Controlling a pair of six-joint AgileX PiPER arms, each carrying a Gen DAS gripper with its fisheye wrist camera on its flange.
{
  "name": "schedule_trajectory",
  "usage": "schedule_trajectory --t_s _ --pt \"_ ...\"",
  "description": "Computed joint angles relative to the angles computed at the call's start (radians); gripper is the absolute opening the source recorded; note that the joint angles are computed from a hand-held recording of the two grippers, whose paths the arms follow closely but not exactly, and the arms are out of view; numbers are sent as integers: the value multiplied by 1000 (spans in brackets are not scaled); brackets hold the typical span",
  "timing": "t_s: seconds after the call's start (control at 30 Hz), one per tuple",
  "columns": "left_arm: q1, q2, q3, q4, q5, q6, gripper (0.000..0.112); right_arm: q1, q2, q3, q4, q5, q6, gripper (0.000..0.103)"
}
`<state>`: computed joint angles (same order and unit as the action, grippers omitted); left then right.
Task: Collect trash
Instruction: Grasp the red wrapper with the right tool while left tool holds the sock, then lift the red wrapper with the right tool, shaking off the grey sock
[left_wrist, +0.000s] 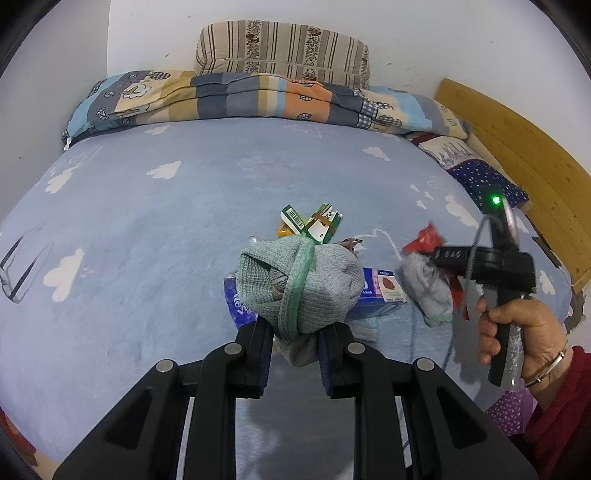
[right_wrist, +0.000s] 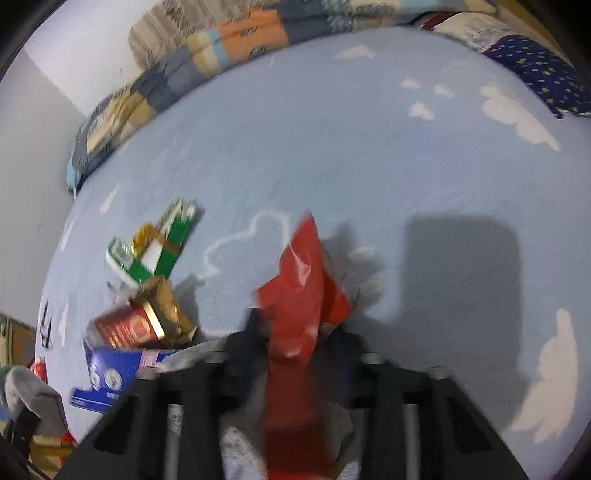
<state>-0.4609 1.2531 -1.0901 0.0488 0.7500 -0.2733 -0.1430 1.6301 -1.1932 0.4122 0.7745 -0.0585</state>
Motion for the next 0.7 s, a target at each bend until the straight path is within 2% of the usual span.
schedule_trajectory --t_s 0.23,0.43,0.53,0.63,0.7 --pt "6 -9 10 -8 -9 3 20 -53 -168 100 -11 -102 -10 26" --pt "-17 -10 14 10 -12 -10 20 -118 -221 140 187 -72 -218 28" --pt "-8 -8 13 3 -13 4 20 -140 -243 153 223 -87 -255 28" --pt "-1 -4 10 -14 -13 20 20 -165 -271 169 347 -88 -355 28" --pt "1 -4 10 -19 -14 31 20 -165 -288 179 395 -101 -406 33"
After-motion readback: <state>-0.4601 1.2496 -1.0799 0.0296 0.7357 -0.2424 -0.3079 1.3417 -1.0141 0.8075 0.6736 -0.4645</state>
